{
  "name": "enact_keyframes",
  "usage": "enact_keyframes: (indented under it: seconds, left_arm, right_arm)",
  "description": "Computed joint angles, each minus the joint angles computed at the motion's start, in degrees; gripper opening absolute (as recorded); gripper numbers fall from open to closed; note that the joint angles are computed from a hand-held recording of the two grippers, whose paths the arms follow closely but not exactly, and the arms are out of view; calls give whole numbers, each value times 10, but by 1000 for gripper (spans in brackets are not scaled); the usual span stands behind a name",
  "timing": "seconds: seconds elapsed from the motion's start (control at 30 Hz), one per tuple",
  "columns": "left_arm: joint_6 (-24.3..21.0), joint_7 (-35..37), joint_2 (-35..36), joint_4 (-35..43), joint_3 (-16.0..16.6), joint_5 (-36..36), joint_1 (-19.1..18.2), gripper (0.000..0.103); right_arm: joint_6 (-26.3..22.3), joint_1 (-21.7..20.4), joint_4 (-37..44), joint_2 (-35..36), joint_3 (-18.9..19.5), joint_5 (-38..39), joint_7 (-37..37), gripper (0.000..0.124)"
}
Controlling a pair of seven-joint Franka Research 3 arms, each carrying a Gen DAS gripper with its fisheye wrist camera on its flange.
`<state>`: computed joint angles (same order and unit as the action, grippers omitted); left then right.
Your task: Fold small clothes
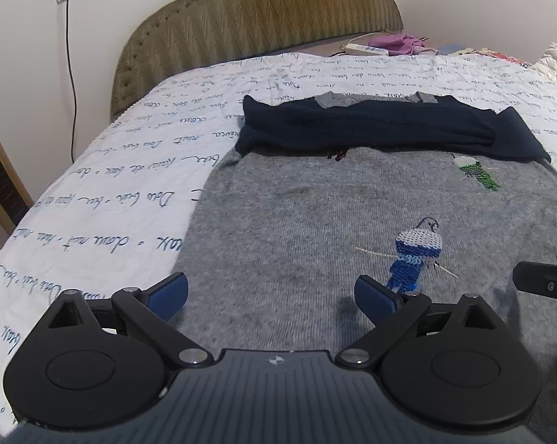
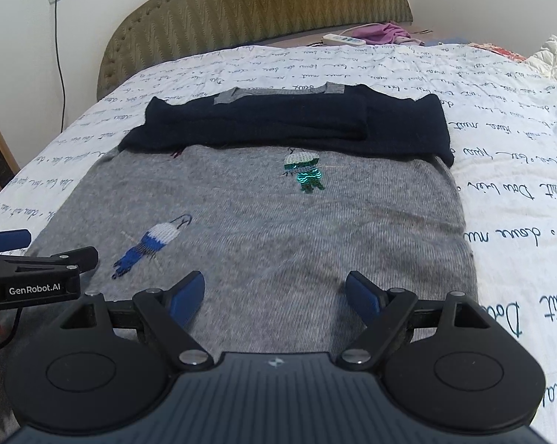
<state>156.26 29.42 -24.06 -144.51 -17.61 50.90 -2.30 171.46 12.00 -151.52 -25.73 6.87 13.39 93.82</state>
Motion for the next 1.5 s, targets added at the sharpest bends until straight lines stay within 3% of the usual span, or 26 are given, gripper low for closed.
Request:
enact_keyframes:
  seconds: [0.3,0.57,0.63,0.83,1.07,1.23,1.5]
  left_arm:
    - [0,40,-77,-50,12,-45,-18,101]
    - [13,100,-132,-101,35,-138,-48,102]
    - [23,108,-135,-111,37,-159,-51,102]
    - [42,95,-134,-124,15,-196,-42,102]
    - [31,104,-131,-124,7,-201,-49,102]
    - [27,109,-135,-127,9,-205,-50,102]
    - [16,114,-142,-131,3,-198,-47,102]
  right_arm:
    - [-11,-2,-34,-59,21,-12,10,84]
    - [-24,-7,-71,-124,45,-25,41,84]
    - [-24,-13,-82,-139,54,-29,55,91]
    - [-34,-56,-109,-169,99,-53,131,93]
    - [-46,-62,-123,-183,101,-84,167,93]
    - [-44,-33,-132,-188,72,-85,152,93]
    - [-31,-19,-143,-196,62,-76,134,93]
